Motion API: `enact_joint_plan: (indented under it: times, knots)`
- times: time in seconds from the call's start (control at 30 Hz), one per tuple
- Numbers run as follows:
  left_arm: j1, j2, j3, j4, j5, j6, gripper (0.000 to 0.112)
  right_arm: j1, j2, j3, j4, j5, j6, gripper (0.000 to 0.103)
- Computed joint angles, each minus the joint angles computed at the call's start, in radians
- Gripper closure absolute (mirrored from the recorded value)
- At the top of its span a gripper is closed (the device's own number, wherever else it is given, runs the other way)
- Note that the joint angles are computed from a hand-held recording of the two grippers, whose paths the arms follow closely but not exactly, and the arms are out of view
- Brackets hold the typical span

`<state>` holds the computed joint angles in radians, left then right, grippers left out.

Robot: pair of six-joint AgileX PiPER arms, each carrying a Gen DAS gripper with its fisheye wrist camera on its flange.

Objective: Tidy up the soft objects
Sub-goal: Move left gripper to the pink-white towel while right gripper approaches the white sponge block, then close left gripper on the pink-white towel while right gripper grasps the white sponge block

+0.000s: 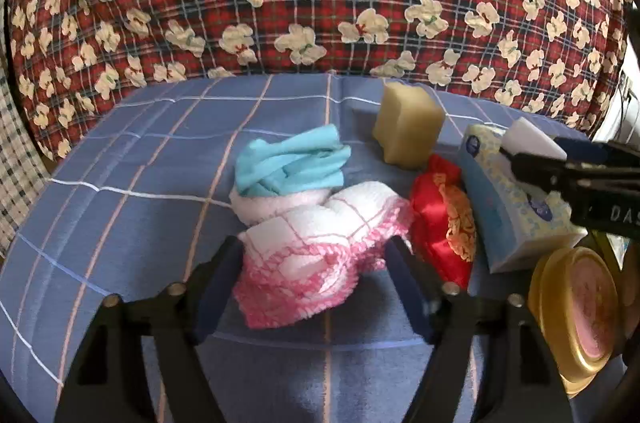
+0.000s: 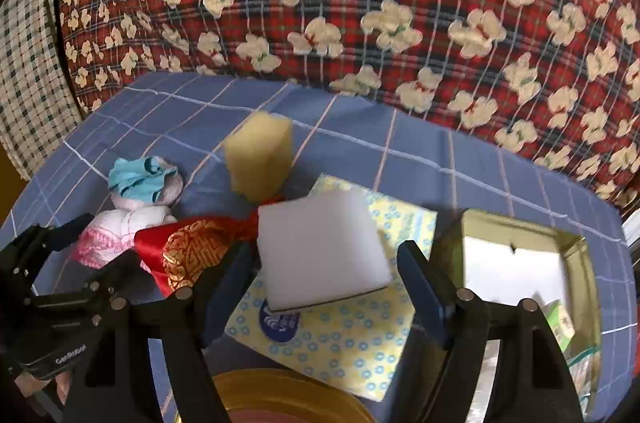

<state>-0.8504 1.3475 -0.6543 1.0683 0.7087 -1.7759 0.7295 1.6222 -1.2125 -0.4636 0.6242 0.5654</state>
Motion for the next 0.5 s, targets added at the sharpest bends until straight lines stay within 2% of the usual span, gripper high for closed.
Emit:
enact_joint_plan:
  times: [0.03, 0.07, 0.1, 0.13, 0.23, 0.33, 0.5]
  knots:
    - [0.006, -0.007, 0.006, 0.005, -0.013, -0.004, 0.063, 0.003, 0.001, 0.002, -0.011, -0.001, 0.013, 0.043]
    - [0.008, -0.013, 0.012, 0.012, -0.018, -0.010, 0.067, 0.003, 0.001, 0.002, -0.011, 0.001, 0.014, 0.043]
    - [0.005, -0.019, 0.017, 0.017, -0.018, -0.011, 0.078, 0.002, -0.005, 0.008, -0.008, -0.007, 0.015, 0.043]
    - [0.001, -0.029, 0.024, 0.020, -0.019, -0.008, 0.085, 0.004, -0.011, 0.015, -0.014, -0.014, 0.019, 0.045]
    - [0.019, -0.071, 0.060, 0.030, -0.057, -0.031, 0.092, 0.016, -0.034, 0.037, -0.044, -0.033, 0.048, 0.046]
    - [0.006, -0.108, 0.092, 0.062, -0.050, -0.090, 0.092, 0.043, -0.072, 0.070, -0.132, -0.052, 0.135, 0.046]
    - [-0.085, -0.127, 0.103, 0.064, 0.052, -0.133, 0.090, 0.111, -0.174, 0.166, -0.288, -0.099, 0.315, 0.046]
